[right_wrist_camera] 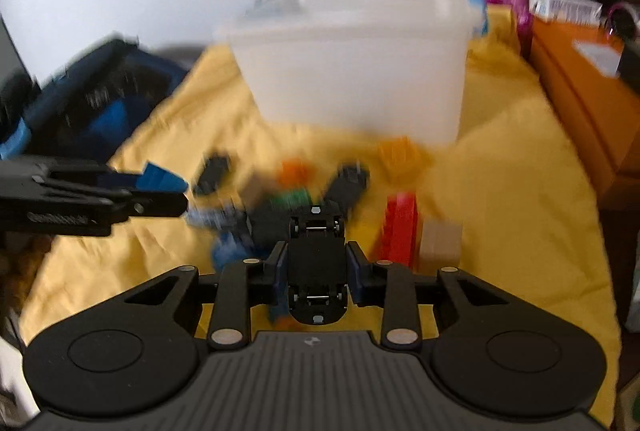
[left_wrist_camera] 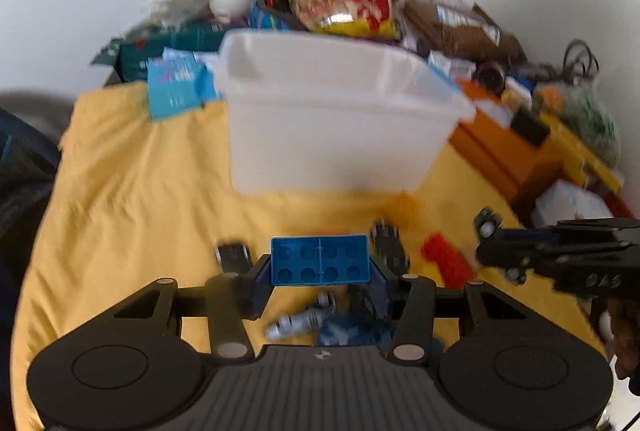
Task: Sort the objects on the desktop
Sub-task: 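Carry the black car over the bin and open the right gripper while the left releases the blue brick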
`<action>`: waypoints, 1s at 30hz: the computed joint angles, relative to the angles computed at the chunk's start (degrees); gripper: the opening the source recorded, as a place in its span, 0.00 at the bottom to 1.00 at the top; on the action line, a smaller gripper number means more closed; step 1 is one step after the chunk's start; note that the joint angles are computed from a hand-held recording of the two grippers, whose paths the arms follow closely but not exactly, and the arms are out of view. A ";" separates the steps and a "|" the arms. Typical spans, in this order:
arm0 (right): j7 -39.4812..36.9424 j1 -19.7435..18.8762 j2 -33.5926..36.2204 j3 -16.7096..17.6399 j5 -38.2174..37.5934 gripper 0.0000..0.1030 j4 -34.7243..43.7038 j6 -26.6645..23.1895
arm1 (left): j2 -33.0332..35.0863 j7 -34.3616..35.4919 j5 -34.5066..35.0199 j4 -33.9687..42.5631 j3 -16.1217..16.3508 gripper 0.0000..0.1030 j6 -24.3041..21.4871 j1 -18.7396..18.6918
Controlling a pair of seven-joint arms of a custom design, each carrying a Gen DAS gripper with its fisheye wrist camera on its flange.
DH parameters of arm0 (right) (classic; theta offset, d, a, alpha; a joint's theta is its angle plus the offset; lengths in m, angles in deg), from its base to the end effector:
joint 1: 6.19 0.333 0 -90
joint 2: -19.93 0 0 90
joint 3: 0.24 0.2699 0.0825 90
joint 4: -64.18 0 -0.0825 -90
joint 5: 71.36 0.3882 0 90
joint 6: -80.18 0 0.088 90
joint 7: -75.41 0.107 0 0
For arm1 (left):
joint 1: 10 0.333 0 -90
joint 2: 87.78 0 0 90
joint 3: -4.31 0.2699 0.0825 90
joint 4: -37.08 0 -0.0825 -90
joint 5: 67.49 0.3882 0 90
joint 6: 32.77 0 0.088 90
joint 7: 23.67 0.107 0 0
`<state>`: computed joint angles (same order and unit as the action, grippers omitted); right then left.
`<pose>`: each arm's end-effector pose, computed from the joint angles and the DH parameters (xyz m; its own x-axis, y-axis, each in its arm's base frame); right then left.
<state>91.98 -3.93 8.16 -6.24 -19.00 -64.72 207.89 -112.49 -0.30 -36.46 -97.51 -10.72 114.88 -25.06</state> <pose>0.5209 -0.0106 0.4320 0.6935 -0.6784 -0.2425 -0.6223 -0.3944 -0.6761 0.4173 -0.2621 0.5168 0.1777 -0.9683 0.1758 -0.6694 -0.2499 -0.6996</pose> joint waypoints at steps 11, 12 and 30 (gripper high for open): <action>6.92 1.15 6.78 0.90 8.42 0.32 15.41 -1.14 | 7.35 8.09 0.60 13.85 2.48 0.51 -2.27 3.84; 7.62 1.13 8.09 1.18 8.15 0.32 17.20 -0.99 | 8.46 9.04 0.11 15.43 2.77 0.51 -2.54 4.04; 22.11 -0.18 26.61 6.35 -5.24 0.33 43.52 -2.23 | 26.16 23.28 -8.86 37.82 4.43 0.51 -10.04 6.01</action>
